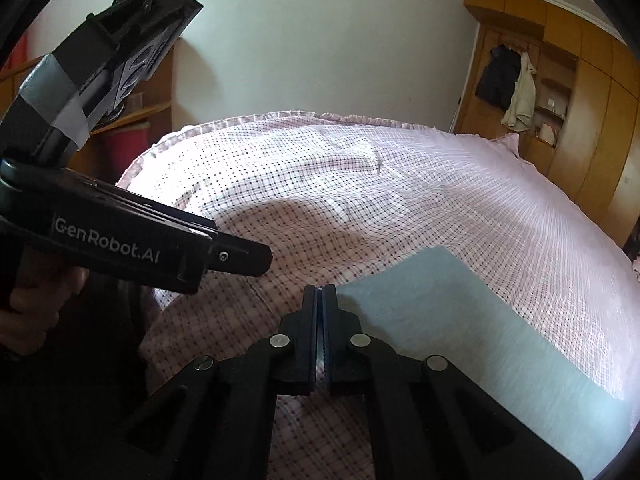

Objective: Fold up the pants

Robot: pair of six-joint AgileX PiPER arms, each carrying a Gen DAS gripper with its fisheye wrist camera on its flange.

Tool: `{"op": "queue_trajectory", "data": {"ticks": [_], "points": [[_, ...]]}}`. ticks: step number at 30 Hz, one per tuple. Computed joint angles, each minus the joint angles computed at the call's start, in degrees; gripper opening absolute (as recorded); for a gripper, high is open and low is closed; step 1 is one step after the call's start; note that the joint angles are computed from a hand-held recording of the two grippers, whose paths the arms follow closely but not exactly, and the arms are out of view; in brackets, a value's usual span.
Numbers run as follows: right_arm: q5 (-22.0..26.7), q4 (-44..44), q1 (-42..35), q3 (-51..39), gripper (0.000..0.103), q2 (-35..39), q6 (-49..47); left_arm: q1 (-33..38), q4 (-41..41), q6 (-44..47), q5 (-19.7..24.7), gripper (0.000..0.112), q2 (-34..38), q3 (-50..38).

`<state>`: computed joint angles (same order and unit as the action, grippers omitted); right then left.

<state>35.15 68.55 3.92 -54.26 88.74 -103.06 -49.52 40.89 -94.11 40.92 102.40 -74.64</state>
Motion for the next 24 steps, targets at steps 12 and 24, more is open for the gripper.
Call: {"op": "queue_trajectory", "data": {"ticks": [12, 24], "points": [[8.87, -4.74, -1.9, -6.64, 0.0, 5.35, 8.89, 0.04, -0.43, 0.06, -0.44, 0.066, -0.32, 0.35], [12.49, -11.74, -19.18, -6.88, 0.009, 1.24, 9.54, 0.02, -0.78, 2.14, 0.38, 0.066, 1.22, -2.08]]}}
